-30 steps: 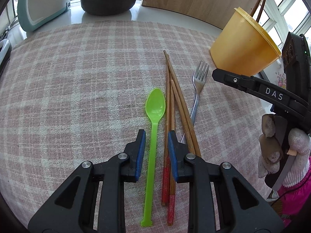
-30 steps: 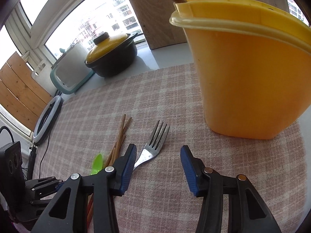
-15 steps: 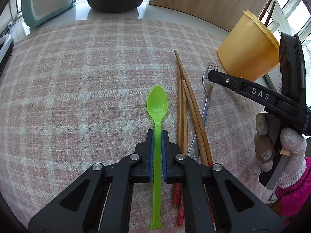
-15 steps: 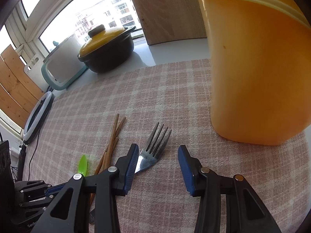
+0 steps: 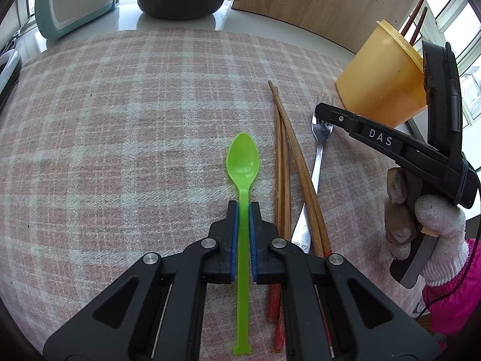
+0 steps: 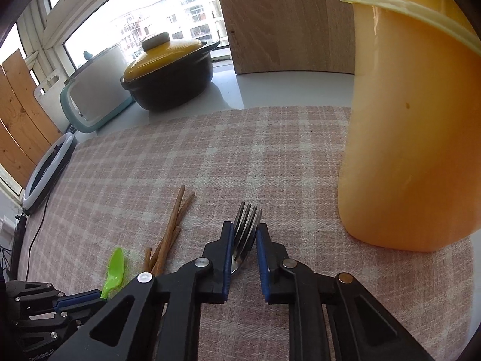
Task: Organize utensils
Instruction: 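Lift the green spoon with the left tool over the container while the right tool carries the fork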
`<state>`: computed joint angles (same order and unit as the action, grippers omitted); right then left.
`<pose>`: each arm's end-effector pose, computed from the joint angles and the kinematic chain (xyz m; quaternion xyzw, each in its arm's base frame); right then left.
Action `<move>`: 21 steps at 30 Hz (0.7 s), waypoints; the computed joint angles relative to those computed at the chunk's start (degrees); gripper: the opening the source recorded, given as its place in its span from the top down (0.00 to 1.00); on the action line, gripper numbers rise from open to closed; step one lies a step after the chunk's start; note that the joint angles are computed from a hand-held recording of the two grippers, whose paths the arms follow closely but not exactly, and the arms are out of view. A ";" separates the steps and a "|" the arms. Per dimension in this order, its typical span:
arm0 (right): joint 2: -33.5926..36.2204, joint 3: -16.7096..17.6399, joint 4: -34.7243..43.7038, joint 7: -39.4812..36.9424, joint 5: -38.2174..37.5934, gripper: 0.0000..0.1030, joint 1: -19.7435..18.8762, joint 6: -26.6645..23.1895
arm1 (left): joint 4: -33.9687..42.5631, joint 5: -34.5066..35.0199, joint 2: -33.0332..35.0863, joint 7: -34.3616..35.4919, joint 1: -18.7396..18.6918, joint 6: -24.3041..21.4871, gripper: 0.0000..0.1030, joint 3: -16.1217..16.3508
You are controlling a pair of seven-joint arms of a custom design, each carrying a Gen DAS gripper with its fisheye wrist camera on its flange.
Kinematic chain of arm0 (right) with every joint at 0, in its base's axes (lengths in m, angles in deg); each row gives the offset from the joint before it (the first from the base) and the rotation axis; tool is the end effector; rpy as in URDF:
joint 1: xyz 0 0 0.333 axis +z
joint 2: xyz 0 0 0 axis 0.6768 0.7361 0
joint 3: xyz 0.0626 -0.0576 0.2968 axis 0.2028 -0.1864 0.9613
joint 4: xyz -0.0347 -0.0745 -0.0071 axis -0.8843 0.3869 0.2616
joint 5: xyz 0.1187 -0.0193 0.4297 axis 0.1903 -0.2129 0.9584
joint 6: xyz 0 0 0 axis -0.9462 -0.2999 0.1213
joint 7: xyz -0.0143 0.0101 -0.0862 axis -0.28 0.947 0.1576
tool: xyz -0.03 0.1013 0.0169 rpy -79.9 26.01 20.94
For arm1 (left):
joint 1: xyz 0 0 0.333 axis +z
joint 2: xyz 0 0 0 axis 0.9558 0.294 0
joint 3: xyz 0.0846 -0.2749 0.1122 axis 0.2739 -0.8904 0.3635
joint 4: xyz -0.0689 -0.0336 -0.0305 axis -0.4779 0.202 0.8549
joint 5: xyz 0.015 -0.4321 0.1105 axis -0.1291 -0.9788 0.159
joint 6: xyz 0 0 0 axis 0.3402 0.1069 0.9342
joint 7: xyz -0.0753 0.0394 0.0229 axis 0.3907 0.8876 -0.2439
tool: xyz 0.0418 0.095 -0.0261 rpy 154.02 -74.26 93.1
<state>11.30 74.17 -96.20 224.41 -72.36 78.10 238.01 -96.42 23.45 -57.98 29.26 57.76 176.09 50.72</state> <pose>0.5809 0.4697 0.3299 -0.6664 0.6857 -0.1403 0.2569 0.5553 -0.3087 0.3194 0.5888 -0.7652 0.2601 0.0052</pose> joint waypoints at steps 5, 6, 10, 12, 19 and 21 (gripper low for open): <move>-0.96 0.81 -1.17 -1.55 1.08 0.96 -0.85 1.64 | -0.17 -0.94 -0.24 -0.28 0.13 0.26 0.95 -0.10; -1.09 0.95 -1.36 -1.91 1.44 0.96 -1.02 1.93 | -0.18 -0.96 -0.26 -0.44 0.09 0.39 0.95 -0.07; -1.99 0.95 -2.46 -2.49 2.01 0.97 -1.20 3.18 | -0.94 -1.55 -1.09 -0.62 0.18 1.19 0.95 -0.10; -2.85 0.81 -3.34 -2.53 1.67 0.97 -1.07 3.86 | -1.38 -2.67 -1.61 -0.25 0.42 1.67 0.95 -0.23; -7.28 -0.47 -6.76 -0.75 -3.85 0.98 0.34 5.44 | -3.00 -7.08 -3.81 0.89 0.57 3.39 0.95 -0.49; -8.61 -0.59 -7.68 0.10 -6.10 0.98 0.53 5.68 | -3.30 -7.57 -4.40 0.89 0.30 4.01 0.95 -0.48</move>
